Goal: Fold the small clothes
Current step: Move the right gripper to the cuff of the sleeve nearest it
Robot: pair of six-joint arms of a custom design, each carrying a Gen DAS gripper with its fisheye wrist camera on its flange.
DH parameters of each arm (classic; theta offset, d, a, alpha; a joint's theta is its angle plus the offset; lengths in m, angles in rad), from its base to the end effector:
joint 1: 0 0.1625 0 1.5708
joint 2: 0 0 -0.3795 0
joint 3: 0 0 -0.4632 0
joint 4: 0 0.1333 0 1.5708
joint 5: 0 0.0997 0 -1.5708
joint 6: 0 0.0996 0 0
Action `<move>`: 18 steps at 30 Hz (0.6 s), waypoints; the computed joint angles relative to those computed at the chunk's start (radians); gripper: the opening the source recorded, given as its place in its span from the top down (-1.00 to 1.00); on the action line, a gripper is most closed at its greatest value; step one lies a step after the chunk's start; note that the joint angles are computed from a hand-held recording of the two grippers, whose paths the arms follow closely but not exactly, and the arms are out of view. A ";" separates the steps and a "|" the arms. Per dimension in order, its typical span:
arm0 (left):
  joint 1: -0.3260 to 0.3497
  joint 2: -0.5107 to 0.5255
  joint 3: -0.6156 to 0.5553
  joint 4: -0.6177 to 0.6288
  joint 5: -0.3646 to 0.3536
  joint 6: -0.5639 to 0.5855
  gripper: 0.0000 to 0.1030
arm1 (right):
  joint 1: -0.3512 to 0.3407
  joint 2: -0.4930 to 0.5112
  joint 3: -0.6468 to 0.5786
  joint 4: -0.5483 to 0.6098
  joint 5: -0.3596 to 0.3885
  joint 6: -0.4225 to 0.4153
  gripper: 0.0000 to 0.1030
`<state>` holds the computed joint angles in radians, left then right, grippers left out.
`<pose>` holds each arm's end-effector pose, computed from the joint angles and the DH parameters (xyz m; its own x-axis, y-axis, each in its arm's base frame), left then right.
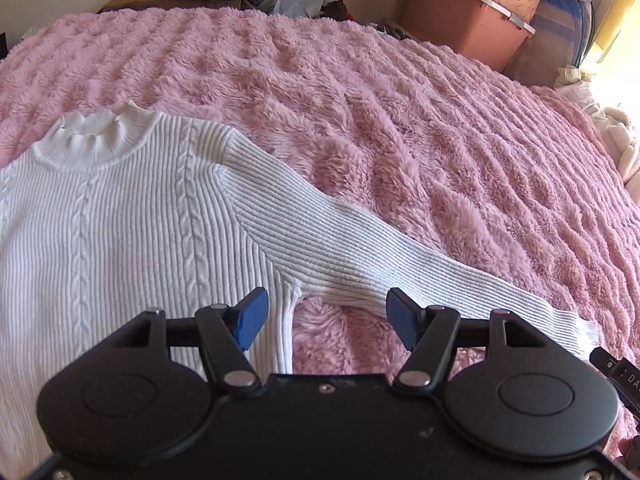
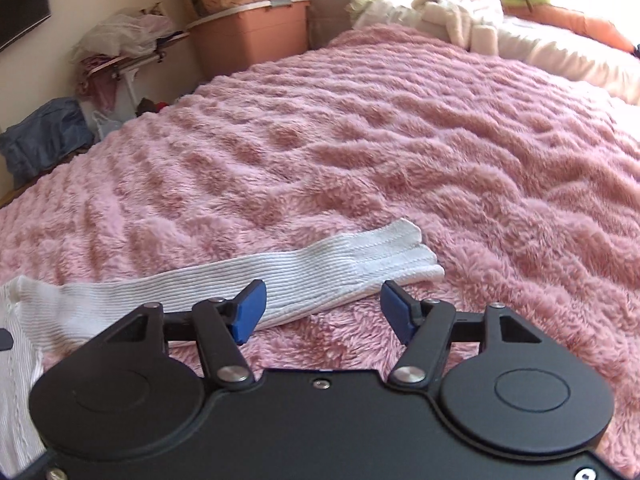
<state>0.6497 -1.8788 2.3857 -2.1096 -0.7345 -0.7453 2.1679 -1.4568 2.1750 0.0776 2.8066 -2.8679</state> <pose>-0.1865 -0.4020 0.2357 -0.8516 -0.0284 -0.5235 0.2971 0.7966 -0.5265 0.2257 -0.2621 0.1416 -0.7280 0.5079 0.4605 -0.2128 0.4711 -0.8560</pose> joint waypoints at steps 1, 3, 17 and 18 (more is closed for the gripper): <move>0.013 0.029 -0.007 -0.029 0.001 0.022 -0.33 | -0.022 -0.015 0.010 -0.016 -0.011 0.004 -0.25; 0.037 0.088 -0.017 -0.093 0.009 0.068 -0.33 | -0.073 -0.040 0.022 -0.036 -0.041 0.020 -0.25; 0.096 0.239 -0.051 -0.231 0.010 0.173 -0.34 | -0.243 -0.142 0.086 -0.129 -0.193 0.056 -0.13; 0.092 0.233 -0.046 -0.229 0.011 0.172 -0.34 | -0.249 -0.158 0.098 -0.144 -0.205 0.049 -0.06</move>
